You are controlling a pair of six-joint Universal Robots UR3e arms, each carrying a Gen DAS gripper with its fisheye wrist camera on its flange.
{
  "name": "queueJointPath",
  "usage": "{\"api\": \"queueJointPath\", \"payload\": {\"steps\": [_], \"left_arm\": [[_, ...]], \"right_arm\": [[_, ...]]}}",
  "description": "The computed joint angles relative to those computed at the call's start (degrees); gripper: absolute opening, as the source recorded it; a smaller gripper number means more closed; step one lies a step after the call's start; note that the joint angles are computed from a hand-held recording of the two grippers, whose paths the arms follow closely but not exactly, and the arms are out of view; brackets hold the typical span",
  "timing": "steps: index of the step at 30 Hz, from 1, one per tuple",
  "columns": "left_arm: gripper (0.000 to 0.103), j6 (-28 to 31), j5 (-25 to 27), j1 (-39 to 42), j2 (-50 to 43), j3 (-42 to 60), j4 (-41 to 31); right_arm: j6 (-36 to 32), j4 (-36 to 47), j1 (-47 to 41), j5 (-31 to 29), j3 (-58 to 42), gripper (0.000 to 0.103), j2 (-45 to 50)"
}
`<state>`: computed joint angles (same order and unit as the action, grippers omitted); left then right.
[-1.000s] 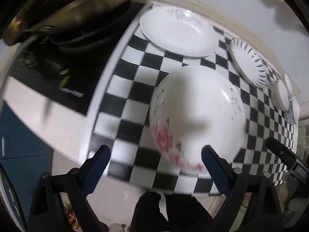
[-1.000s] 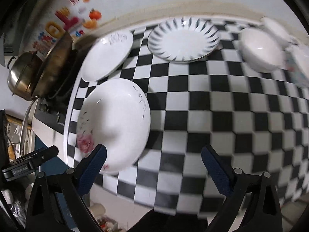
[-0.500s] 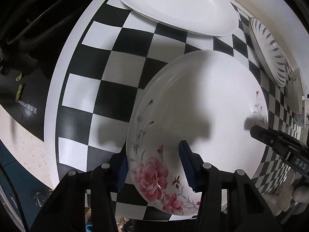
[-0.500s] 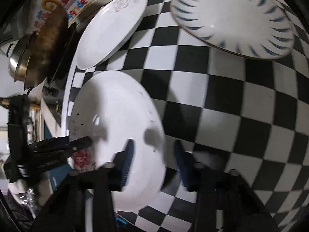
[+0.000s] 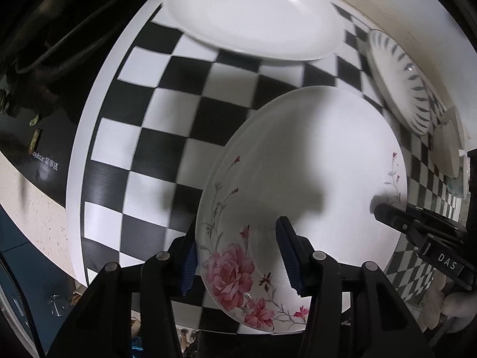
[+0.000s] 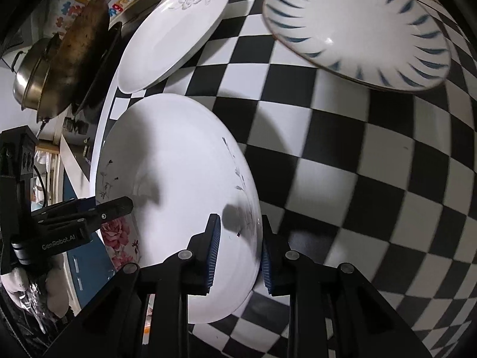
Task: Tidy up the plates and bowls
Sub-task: 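Lift the pink-flower plate with both grippers and carry it toward the grey-flower plate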
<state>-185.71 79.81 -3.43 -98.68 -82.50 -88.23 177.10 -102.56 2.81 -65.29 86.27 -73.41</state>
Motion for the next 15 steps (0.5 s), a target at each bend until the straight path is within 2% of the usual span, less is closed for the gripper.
{"api": "queueJointPath", "payload": {"steps": [7, 13, 15], "left_arm": [[0.046, -0.6, -0.1, -5.6, -6.0, 13.0, -6.0], [0.046, -1.4, -0.8, -11.6, -13.4, 25.2, -10.3], [0.046, -2.5, -1.0, -14.6, -14.7, 26.1, -9.6]], "right_arm": [[-3.2, 4.3, -6.6, 0.3, 4.2, 0.027, -8.3], [-9.5, 12.0, -16.5, -1.3, 6.6, 0.027, -16.6], [-11.8, 14.1, -19.8, -2.2, 7.6, 0.027, -19.1]]}}
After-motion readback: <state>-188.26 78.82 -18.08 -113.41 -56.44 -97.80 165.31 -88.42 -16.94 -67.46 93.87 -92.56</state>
